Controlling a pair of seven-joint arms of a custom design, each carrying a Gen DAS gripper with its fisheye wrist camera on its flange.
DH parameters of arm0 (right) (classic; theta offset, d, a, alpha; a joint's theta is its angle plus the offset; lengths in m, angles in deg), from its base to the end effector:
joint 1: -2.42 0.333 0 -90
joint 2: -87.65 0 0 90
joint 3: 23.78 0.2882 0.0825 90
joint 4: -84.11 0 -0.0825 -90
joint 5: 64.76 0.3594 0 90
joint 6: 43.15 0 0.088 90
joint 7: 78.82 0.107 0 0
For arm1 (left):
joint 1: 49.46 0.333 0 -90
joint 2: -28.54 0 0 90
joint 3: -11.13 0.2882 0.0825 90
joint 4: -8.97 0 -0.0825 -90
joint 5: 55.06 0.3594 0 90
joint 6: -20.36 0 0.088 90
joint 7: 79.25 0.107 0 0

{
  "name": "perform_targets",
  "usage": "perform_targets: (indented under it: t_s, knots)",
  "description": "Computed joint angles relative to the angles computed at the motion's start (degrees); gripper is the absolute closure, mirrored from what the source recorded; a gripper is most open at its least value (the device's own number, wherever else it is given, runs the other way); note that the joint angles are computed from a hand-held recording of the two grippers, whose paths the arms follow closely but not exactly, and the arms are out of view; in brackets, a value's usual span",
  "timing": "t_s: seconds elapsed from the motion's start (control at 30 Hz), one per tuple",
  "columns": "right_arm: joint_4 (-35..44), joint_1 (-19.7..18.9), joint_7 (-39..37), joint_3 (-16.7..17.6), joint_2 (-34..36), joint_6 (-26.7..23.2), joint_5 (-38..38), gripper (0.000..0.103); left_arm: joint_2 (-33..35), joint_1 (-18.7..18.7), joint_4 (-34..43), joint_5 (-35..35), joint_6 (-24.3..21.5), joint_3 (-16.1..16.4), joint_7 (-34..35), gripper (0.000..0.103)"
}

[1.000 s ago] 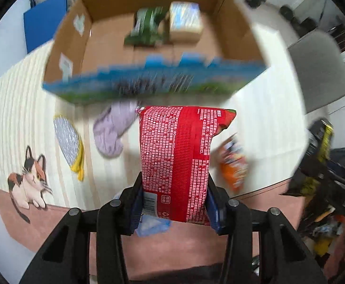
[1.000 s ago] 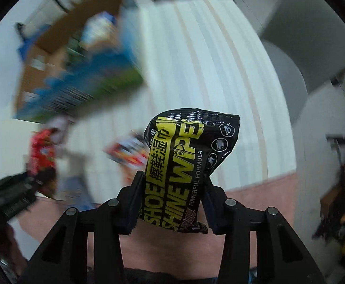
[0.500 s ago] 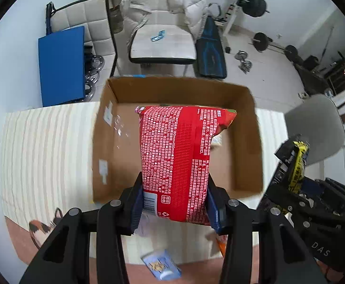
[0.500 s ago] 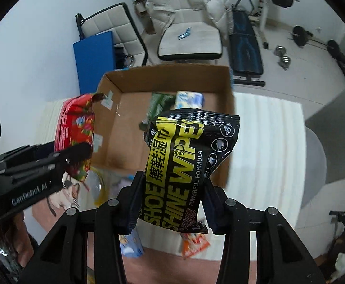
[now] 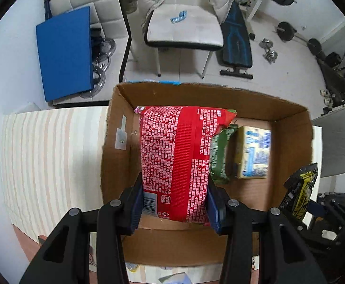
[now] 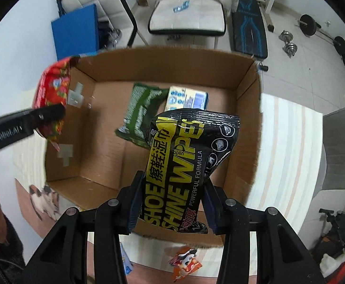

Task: Organize soft objects
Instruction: 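Lower both held packs into the box and open both tools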

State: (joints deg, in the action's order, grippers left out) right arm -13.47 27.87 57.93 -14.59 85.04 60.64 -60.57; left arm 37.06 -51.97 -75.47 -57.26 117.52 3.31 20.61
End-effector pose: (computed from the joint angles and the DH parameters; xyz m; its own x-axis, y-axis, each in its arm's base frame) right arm 0.4382 0.3122 0.5833 -0.2141 -0.9643 -0.1558 -0.9727 0.2251 -0.0566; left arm 0.5737 -0.1025 0.5702 -0.3413 -0.9389 0.0449 -0.9378 0.3369 -0.0833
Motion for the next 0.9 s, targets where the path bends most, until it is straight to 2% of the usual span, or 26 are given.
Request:
perform_targets:
  t_s: [0.33, 0.63, 0.7, 0.8, 0.9]
  knots:
    - [-3.73, -0.39, -4.21, -0.74, 5.44, 2.83, 4.22, 0.055, 9.36, -1.51, 6.28, 2.84, -1.37, -0.38, -0.33, 0.061]
    - [-3.39, -0.26, -7.55, -0.77, 9.66, 1.91, 6.26, 0.055, 17.32, -2.61, 13.3, 5.0, -3.95, -0.09, -1.87, 0.059]
    - [-2.89, -0.35, -8.79, -0.76, 10.72, 1.28, 6.99, 0.055, 19.15, -3.04, 15.64, 5.58, -6.08, -0.06, -2.07, 0.059]
    - [-1.95, -0.37, -9.62, -0.85, 12.17, 0.43, 7.22, 0.053, 21.64, -3.18, 19.57, 5.31, -9.55, -0.14, -1.98, 0.058]
    - [-1.94, -0.63, -9.01, -1.17, 11.84, 0.85, 7.74, 0.042, 20.8, -2.58, 19.92, 3.93, -9.2, -0.42, -1.89, 0.048]
